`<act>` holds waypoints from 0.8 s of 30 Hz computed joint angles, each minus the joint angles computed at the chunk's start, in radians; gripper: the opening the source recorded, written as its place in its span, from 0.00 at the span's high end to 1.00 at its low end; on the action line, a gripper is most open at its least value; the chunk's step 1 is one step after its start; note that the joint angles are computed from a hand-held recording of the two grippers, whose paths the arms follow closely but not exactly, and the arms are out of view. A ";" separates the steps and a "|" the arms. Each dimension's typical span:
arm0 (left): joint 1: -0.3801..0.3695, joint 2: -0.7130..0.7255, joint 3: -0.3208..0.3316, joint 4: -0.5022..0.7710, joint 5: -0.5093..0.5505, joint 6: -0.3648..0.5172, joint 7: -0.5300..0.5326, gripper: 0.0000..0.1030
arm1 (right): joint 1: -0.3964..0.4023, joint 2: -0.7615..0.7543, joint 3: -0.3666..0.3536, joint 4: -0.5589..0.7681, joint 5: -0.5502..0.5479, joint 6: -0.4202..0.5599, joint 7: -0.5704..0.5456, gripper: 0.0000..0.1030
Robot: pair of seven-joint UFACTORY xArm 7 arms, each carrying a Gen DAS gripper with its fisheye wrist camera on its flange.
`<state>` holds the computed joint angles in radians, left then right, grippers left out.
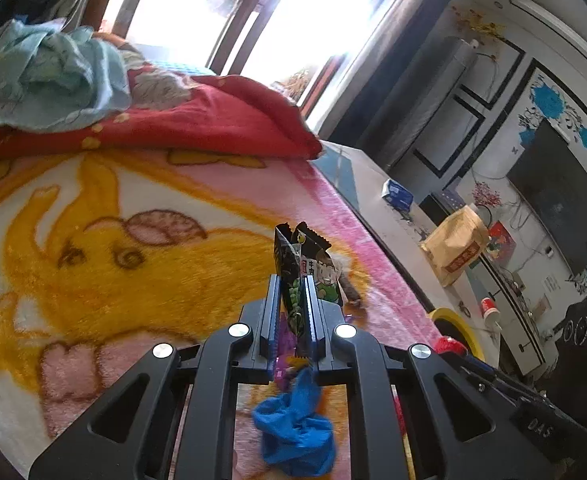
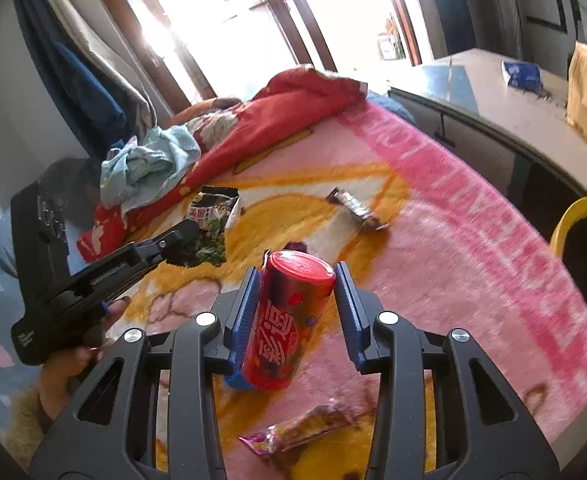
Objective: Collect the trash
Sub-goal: 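Grasp the green snack bag with the left tool while the right tool grasps the red can, then carry the green snack bag and red can over the bin with both tools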
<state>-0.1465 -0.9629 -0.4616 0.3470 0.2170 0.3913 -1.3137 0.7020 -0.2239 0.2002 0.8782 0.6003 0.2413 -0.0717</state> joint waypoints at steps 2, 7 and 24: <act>0.003 0.012 -0.004 0.016 0.005 -0.004 0.006 0.89 | -0.007 -0.010 0.000 -0.007 -0.009 -0.008 0.008 0.70; 0.010 0.047 -0.021 0.057 0.017 -0.012 0.015 0.89 | -0.007 -0.039 -0.022 -0.032 -0.006 -0.020 0.007 0.70; 0.029 0.147 -0.064 0.144 0.051 -0.055 0.032 0.89 | -0.014 -0.103 -0.070 -0.088 -0.050 -0.053 0.050 0.71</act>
